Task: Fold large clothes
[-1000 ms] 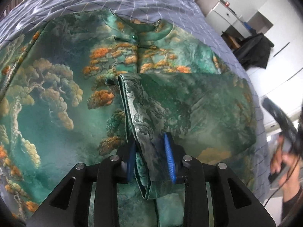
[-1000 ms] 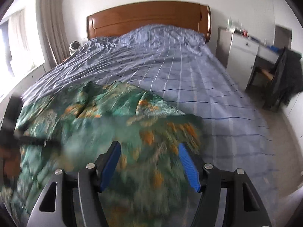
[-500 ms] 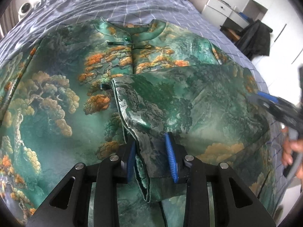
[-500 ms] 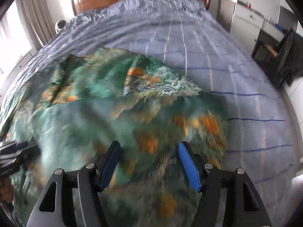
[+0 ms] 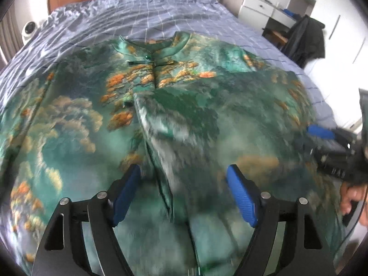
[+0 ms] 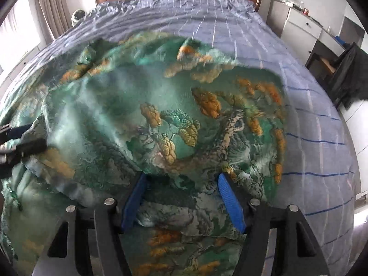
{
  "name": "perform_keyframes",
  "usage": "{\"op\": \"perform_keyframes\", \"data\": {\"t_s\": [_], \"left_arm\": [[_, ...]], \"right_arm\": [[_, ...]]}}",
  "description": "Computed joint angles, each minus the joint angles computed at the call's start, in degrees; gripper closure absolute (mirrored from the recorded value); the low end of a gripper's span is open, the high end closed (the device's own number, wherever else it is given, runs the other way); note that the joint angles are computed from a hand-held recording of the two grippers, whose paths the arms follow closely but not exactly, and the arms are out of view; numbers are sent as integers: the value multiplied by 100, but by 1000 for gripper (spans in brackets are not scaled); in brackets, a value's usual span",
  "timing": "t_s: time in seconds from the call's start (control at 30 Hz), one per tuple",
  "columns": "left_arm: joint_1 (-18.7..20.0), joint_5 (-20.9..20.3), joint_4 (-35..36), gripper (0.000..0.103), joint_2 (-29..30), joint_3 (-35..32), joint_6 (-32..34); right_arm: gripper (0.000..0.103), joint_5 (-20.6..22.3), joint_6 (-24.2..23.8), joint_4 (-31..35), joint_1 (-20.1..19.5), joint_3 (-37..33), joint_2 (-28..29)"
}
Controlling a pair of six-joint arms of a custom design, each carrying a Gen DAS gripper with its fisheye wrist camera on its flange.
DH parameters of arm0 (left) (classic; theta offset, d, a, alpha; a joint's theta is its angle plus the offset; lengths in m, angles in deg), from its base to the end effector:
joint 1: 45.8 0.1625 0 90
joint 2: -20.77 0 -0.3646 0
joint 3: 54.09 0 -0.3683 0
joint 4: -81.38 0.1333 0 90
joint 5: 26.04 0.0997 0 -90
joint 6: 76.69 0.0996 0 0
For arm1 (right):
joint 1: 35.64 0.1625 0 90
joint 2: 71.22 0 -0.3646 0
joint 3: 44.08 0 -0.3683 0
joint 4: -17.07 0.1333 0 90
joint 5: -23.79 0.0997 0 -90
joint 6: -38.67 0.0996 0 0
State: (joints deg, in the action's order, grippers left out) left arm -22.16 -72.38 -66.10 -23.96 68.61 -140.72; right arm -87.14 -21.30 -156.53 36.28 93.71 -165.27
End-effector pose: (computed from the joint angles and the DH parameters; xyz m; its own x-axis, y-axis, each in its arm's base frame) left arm -0.2890 -0.3471 -0.0435 -0.8016 -0.0050 -0.5979 0.3140 0.8474 -0.4281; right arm -0.0239 -0.3882 0.2640 -0.6150 -0.3778 0.6921 -0.5880 0.8046 -0.0833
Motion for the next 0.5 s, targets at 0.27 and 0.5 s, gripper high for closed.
{"op": "perform_keyframes", "data": {"t_s": [0.27,0.5], "left_arm": [[-1726,342,1743,9,-1010,986,-2222],[-2570,-230,3562,9,-1713,1225,-3768]], "right_arm": [[23,1034,-590,982,-206,986,-2763],[23,1890,-827,3037,-941,1746,-5727]]}}
